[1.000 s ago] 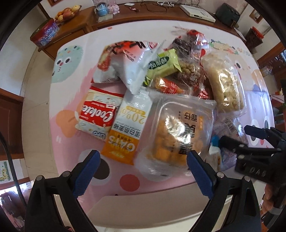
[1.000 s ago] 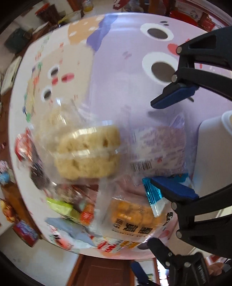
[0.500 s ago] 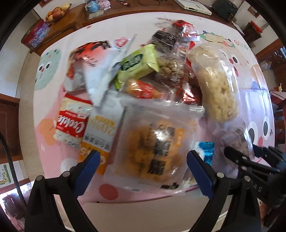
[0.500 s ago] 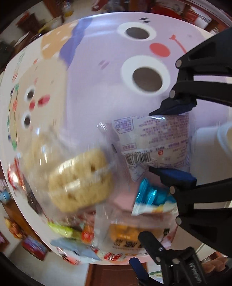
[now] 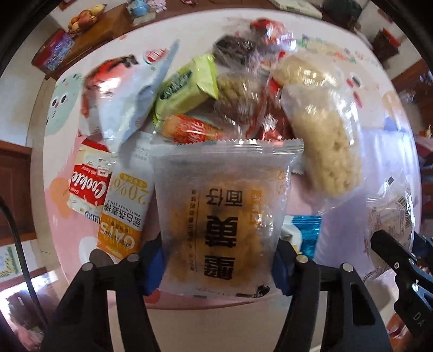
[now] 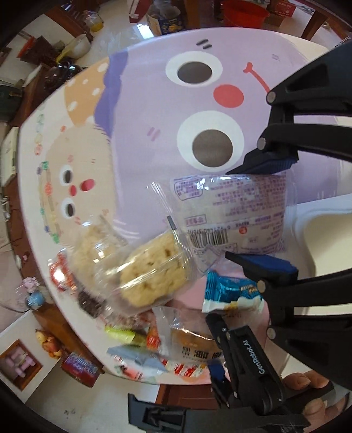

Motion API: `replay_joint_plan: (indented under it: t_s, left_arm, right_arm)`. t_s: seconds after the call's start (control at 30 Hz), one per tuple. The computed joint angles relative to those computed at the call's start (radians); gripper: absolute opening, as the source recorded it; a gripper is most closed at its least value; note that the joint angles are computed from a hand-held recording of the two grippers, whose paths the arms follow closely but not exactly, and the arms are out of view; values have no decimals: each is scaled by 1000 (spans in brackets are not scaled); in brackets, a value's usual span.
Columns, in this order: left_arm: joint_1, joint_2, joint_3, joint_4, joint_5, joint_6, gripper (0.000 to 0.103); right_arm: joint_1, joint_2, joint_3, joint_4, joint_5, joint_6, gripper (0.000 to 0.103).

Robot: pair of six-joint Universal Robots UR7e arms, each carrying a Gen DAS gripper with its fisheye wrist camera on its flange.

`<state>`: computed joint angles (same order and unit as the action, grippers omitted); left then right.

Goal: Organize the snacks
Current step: 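Carry the clear bag with the left tool into the tray while the right tool drops its white bag there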

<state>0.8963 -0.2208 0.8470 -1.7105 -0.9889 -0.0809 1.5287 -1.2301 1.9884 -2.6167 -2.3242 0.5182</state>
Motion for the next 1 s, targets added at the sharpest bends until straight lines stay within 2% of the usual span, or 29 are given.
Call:
replay_joint_plan:
  t_s: [0.07,0.27,0.4,0.5,0.73,1.0]
  left_arm:
    - [-12,-47,66,-62,4,-1,61]
    - [-49,-212,237,-246,-56,11,61]
    - [-79,-335,343,-334,-87,24,61]
    - [-90,-415,410,-354,-89,32,61]
    - [-111,-630,618,-363,-54,2,62]
    - [-124,-783,798,-348,-66,-62,63]
  right_arm:
    - [18,-24,9,-27,-22,-19,50]
    - [95,-34,44,-157,-114,-45,50]
    - [174,-46,59,-222,-181,-59,50]
    - [239,-60,78,-248,-210,-59,50]
    - [379,-103,131,-176,-211,3,50]
    - [444,-129,196,-76,-160,127,50]
